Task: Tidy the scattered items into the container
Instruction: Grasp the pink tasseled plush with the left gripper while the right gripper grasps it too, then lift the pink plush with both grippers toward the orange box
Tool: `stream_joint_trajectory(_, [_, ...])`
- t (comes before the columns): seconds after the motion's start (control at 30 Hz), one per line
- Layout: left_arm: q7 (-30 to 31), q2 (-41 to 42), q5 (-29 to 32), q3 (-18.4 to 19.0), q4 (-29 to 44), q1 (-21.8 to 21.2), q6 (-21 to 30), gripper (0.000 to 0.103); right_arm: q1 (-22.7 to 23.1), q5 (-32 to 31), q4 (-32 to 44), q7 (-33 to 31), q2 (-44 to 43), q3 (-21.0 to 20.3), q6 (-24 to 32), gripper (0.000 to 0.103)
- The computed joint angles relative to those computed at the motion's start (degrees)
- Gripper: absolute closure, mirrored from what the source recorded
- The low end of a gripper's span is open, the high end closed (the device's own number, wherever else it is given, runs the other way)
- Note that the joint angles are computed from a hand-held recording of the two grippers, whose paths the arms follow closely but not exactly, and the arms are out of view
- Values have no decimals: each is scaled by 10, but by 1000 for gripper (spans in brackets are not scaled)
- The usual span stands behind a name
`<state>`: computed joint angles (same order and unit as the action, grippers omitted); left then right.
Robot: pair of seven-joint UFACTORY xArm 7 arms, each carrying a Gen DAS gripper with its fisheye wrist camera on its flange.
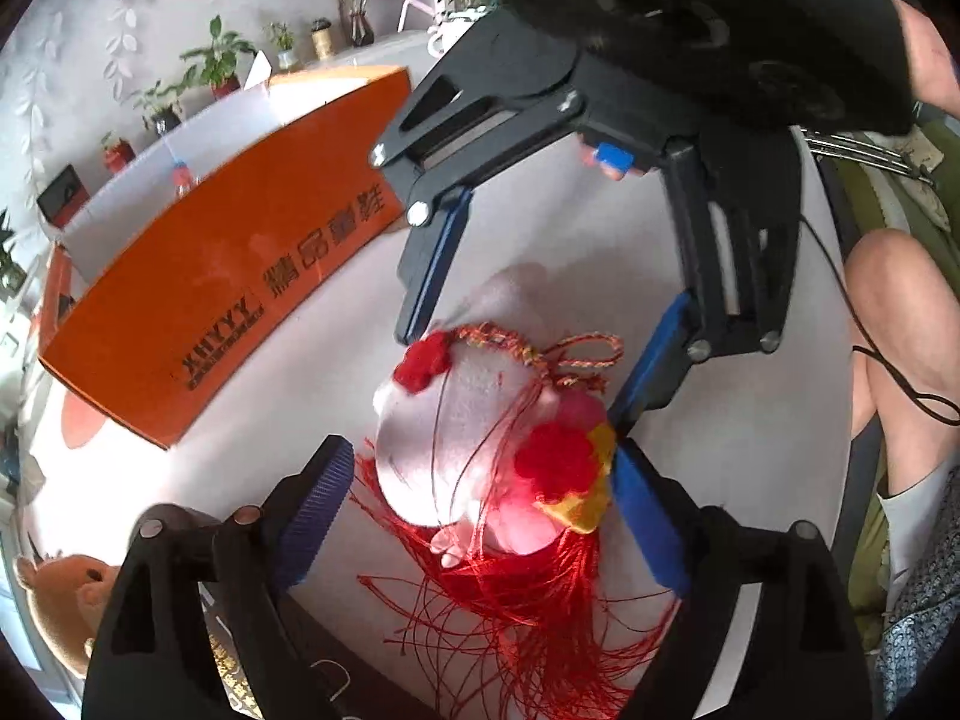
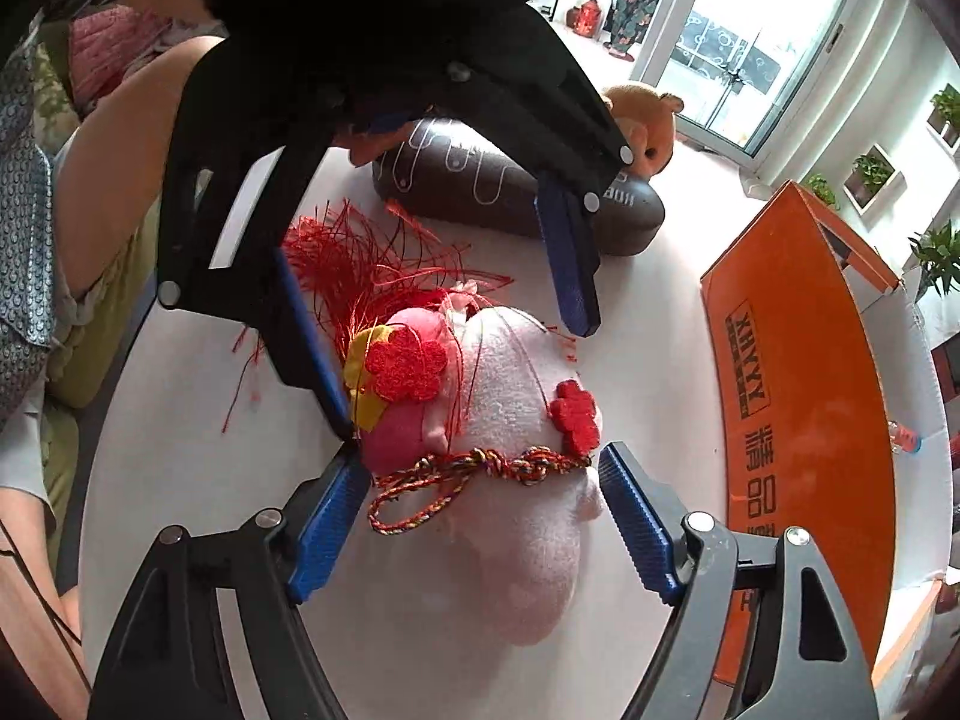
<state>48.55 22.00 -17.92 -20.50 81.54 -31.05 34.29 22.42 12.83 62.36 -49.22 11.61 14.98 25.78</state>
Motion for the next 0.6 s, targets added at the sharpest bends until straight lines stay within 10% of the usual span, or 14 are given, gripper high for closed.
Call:
stream_joint_trajectory(0.27, [-8, 9, 9, 7, 18, -1, 39, 49, 0, -23, 24, 27, 12, -7, 12, 52])
stream_joint_trajectory(0.6, [13, -20, -19, 0, -7, 8, 31, 58, -3, -20, 18, 48, -8, -8, 28, 68])
